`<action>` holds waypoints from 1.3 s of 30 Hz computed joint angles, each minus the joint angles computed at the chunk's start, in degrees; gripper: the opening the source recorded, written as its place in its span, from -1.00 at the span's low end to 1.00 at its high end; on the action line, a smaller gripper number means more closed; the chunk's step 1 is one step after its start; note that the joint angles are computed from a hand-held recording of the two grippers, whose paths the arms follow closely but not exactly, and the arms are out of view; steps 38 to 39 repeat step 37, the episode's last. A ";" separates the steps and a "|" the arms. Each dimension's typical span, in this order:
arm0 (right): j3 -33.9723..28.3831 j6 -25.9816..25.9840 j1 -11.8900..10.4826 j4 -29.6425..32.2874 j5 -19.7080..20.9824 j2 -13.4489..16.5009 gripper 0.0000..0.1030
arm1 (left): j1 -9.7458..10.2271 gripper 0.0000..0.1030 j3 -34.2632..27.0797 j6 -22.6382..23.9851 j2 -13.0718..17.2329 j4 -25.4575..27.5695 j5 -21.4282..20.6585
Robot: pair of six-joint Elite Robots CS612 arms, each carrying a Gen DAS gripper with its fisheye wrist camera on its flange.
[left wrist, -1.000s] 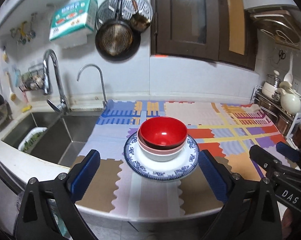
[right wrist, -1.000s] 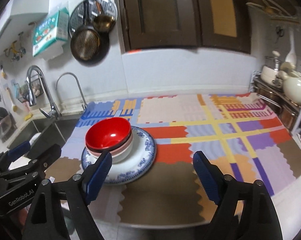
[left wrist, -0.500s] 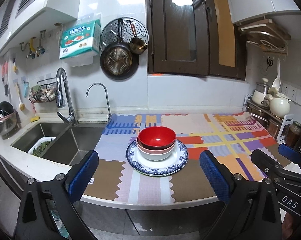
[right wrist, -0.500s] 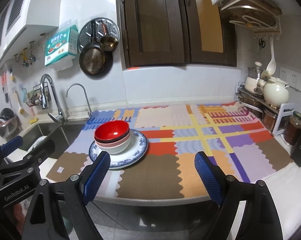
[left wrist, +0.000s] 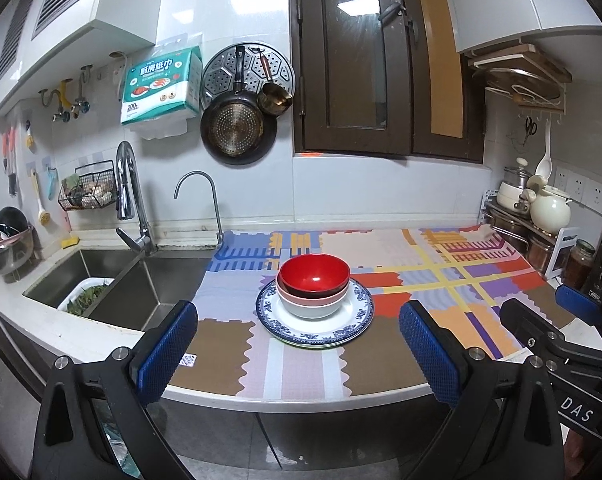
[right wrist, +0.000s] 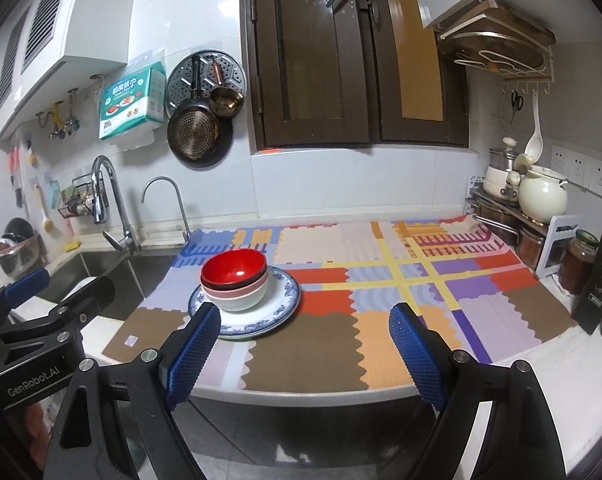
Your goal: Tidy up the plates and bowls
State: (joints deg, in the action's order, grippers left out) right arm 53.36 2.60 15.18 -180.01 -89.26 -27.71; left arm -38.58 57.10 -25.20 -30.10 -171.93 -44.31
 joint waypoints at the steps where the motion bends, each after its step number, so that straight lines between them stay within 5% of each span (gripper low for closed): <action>1: 0.22 0.03 0.07 -0.35 -0.19 -0.09 0.69 | -0.02 0.99 0.27 -0.03 -0.13 -0.25 -0.17; 39: 5.60 -0.60 0.54 -4.75 -2.32 -2.73 0.69 | -0.55 1.00 4.26 -0.54 -2.16 -1.62 -0.53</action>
